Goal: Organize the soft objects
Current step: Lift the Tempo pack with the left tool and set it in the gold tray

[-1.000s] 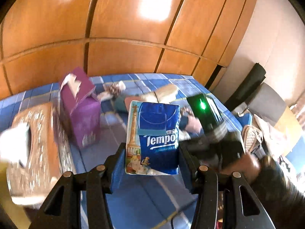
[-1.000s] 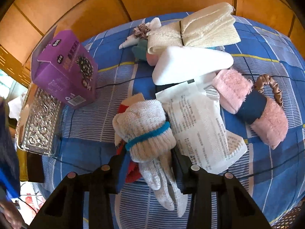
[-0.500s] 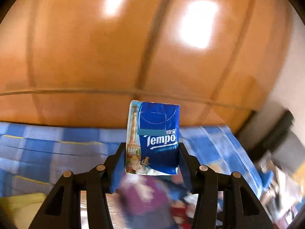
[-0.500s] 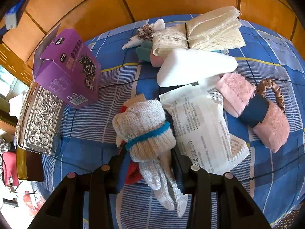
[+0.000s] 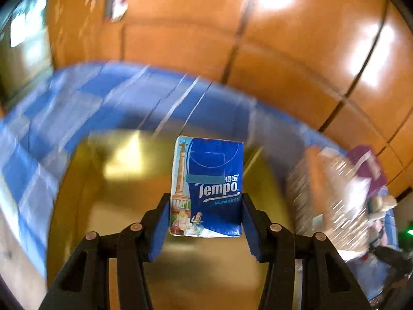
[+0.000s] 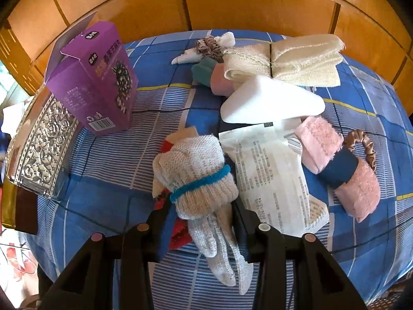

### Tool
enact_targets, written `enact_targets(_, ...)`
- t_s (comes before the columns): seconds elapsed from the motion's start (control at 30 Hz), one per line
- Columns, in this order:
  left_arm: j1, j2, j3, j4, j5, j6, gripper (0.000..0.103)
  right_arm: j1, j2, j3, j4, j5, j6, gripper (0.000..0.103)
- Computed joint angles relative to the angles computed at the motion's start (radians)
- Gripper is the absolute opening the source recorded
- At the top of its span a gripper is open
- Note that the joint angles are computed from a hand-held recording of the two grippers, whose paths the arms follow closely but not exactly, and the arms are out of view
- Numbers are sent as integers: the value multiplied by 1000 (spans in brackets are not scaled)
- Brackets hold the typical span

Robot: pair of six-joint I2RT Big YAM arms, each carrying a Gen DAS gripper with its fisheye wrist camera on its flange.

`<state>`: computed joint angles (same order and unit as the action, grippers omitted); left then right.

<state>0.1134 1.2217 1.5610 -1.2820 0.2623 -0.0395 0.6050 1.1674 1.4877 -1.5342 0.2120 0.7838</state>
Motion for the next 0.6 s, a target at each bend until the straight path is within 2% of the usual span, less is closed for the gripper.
enact_targets(0.17, 43, -57, -145, 17, -18, -58, 56, 8, 2, -1, 15, 17, -18, 41)
enact_targets(0.2, 43, -60, -152, 17, -22, -73, 62, 11, 4, 1, 15, 22, -24, 41)
enact_targets(0.27, 57, -83, -176, 31, -11, -90, 65, 14, 12, 3, 22, 27, -35, 41)
enact_targets(0.33, 50, -101, -179, 35, -45, -97, 80, 9, 8, -1, 38, 15, -30, 41)
enact_targets(0.4, 55, -128, -188, 48, -46, -107, 82, 3, -6, -6, 56, -7, -11, 41)
enact_targets(0.47, 70, -157, -186, 35, -32, -93, 83, -9, -37, -23, 86, -48, 26, 41)
enact_targets(0.6, 76, -186, -178, 25, -13, -43, 84, 5, -47, 8, 60, -40, 91, 41)
